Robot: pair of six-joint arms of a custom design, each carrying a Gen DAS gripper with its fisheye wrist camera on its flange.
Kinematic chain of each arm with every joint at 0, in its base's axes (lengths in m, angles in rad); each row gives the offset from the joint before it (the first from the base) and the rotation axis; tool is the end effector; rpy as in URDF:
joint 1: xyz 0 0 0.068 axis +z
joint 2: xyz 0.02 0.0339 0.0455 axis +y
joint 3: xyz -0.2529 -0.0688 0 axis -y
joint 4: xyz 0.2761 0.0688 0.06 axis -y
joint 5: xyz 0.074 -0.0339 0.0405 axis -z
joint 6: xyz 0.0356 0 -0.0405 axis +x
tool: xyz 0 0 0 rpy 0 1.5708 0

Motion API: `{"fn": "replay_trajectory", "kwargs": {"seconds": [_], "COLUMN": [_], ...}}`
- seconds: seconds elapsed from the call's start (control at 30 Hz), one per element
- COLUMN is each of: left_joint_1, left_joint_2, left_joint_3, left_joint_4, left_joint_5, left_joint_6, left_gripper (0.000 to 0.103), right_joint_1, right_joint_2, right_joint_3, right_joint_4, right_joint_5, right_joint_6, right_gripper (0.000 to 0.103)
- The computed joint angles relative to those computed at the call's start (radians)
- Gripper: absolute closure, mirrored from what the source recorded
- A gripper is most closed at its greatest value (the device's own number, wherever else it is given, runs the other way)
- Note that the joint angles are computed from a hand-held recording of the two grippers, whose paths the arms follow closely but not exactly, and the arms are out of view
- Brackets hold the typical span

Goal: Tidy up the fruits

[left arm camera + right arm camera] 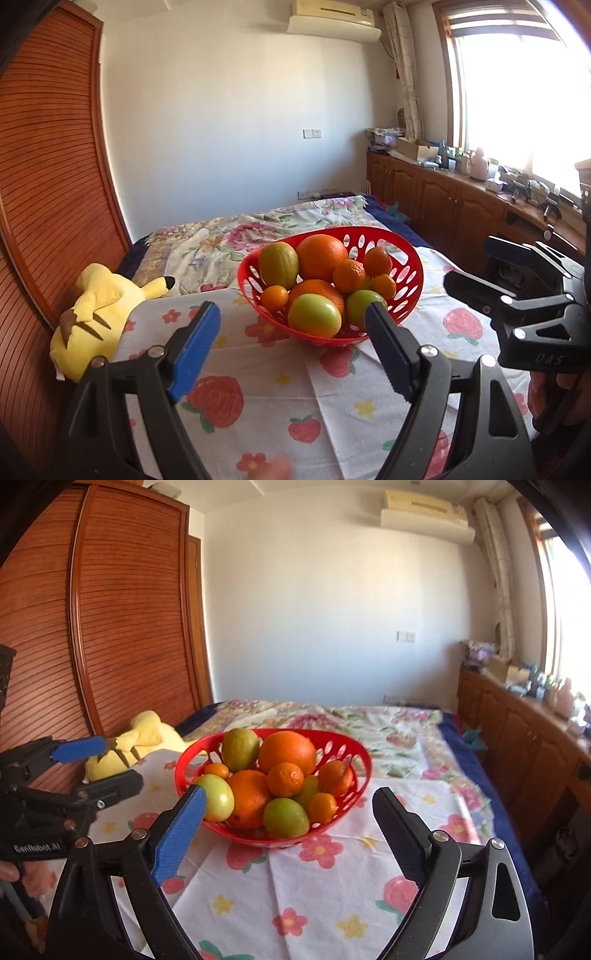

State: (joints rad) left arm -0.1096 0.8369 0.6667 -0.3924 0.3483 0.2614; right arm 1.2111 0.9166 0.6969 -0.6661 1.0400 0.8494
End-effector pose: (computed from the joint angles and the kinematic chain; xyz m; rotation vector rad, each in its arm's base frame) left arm 0.2211 -0.0366 0.2563 0.5872 2.0250 -0.2804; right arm 0.1016 0.1828 0.2413 0.0405 1.9733 0.0214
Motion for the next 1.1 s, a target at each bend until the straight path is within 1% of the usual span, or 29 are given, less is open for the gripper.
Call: {"fn": "replay_trajectory", "kwargs": {"seconds": [0.03, 0.1, 0.37, 0.57, 0.67, 0.73, 0.97, 1.1], "left_joint_1": [0.007, 0.018, 0.062, 0.108, 0.135, 0.155, 0.191, 0.189], "left_joint_2": [-0.02, -0.06, -0.21, -0.303, -0.33, -0.347, -0.369, -0.365], "left_joint_3": [-0.007, -0.026, -0.076, -0.103, -0.117, -0.127, -0.151, -0.165], "left_joint_4": [-0.01, -0.024, -0.11, -0.159, -0.177, -0.185, -0.196, -0.18], "left_joint_5": [0.004, 0.004, 0.036, 0.065, 0.085, 0.106, 0.128, 0.108], "left_joint_6": [0.003, 0.01, 0.019, 0.014, 0.023, 0.029, 0.028, 0.024], "left_gripper": [0.021, 0.018, 0.017, 0.017, 0.017, 0.017, 0.017, 0.017], "right_joint_1": [0.019, 0.054, 0.176, 0.261, 0.292, 0.317, 0.331, 0.327], "right_joint_2": [0.005, 0.007, 0.079, 0.162, 0.184, 0.221, 0.261, 0.264], "right_joint_3": [0.006, 0.015, 0.082, 0.14, 0.149, 0.165, 0.161, 0.144], "right_joint_4": [-0.023, -0.063, -0.281, -0.515, -0.593, -0.68, -0.77, -0.765], "right_joint_5": [0.02, 0.037, 0.128, 0.167, 0.171, 0.173, 0.163, 0.151], "right_joint_6": [0.027, 0.089, 0.348, 0.636, 0.749, 0.862, 0.988, 1.002], "right_gripper": [0.009, 0.009, 0.009, 0.009, 0.009, 0.009, 0.009, 0.009]}}
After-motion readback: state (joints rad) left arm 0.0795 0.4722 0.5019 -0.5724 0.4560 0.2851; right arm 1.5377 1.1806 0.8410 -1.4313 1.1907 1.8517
